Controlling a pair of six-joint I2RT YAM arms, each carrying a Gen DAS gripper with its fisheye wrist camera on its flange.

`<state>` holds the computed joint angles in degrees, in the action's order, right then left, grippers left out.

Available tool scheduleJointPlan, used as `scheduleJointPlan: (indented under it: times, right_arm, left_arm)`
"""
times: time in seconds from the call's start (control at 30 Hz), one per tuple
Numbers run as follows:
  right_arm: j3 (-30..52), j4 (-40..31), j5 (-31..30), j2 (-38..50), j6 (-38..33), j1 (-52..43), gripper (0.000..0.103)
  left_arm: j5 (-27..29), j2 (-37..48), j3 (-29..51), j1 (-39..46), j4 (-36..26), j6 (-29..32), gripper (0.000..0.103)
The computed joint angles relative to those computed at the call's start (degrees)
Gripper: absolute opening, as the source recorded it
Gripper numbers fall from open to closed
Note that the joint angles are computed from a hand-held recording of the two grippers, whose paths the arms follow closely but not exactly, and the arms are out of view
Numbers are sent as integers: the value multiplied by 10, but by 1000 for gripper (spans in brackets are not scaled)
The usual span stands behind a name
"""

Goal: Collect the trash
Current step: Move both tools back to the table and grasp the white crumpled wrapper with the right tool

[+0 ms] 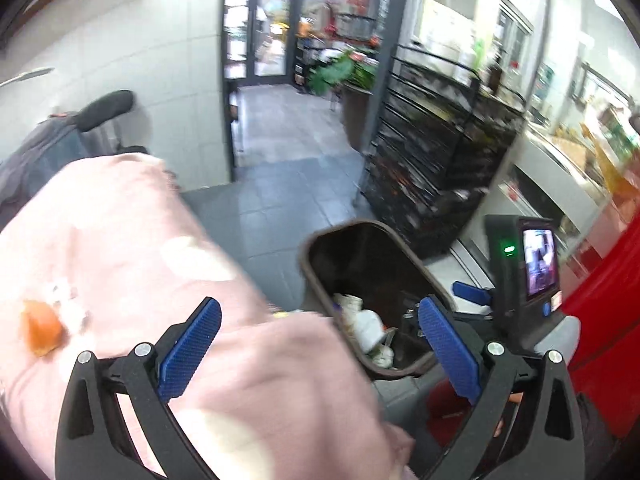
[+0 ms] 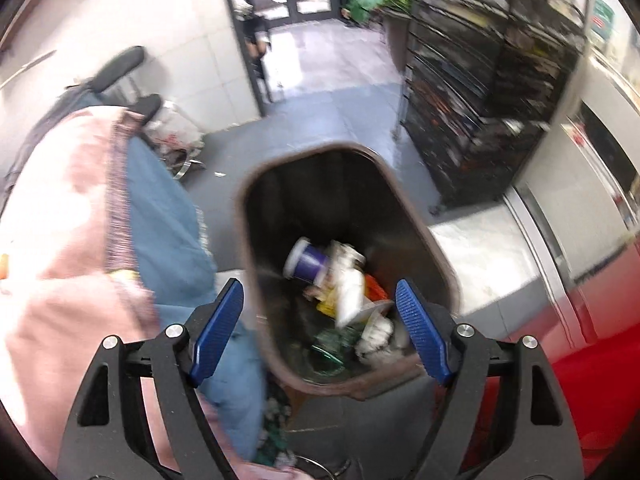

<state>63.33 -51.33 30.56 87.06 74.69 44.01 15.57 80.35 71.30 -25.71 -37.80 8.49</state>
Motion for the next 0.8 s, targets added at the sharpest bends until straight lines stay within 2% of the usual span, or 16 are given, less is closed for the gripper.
scheduleJointPlan:
  times: [0.23,0.47,0.67,0.8]
  right_arm:
    - [130,-3,24,68,-74,32,79]
    - [278,10,-1,165,-179,51,79]
    - [465,-23,-37,272,-274,66,79]
    - [644,-84,-70,373,-336,73,79]
  left_arm:
    - [42,-25,-13,142,-16,11,97]
    - [46,-15,-19,283,-10,32,97]
    - [75,23,7,406,-16,58,97]
    - [79,61,41,461,-22,71,97]
